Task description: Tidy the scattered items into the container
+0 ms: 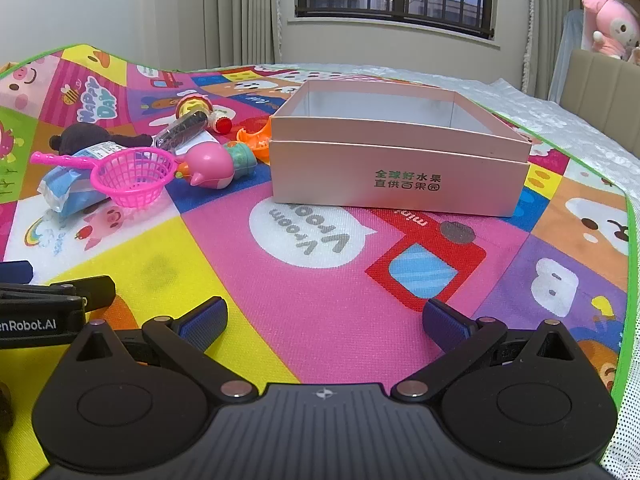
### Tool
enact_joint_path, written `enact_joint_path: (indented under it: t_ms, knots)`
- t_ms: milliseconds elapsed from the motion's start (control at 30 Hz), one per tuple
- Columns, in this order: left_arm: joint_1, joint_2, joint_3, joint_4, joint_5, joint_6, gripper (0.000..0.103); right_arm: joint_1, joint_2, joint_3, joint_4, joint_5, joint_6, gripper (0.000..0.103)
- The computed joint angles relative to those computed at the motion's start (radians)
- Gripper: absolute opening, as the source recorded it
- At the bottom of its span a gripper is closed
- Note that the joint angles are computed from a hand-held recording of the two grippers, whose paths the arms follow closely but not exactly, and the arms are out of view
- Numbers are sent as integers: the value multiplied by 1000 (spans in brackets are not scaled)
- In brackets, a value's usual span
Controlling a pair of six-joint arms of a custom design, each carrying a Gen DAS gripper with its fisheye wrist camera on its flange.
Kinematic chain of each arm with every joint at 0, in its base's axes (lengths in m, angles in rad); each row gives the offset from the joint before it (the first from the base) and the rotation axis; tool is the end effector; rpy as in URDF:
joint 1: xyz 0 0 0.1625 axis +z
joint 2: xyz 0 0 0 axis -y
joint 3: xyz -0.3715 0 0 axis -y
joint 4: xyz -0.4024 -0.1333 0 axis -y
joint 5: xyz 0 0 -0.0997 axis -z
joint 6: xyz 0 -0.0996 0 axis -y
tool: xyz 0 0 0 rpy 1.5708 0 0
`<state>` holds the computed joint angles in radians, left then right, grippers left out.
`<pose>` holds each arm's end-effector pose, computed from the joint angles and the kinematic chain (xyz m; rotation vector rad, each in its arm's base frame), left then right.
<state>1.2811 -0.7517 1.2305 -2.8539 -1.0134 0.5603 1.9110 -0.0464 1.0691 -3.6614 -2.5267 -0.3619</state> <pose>-0.0385 -0.7801 0.2440 0.7074 2.2556 -0.8984 0.2756 -0.6229 -0.1041 0.1088 -2.0185 1.1319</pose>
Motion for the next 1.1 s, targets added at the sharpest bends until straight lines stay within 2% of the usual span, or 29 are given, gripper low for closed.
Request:
enact_joint_path:
  t_ms: [1100]
  knots:
    - [-1, -4, 15, -21, -4, 9, 103, 0, -1, 1, 2, 1, 1, 103]
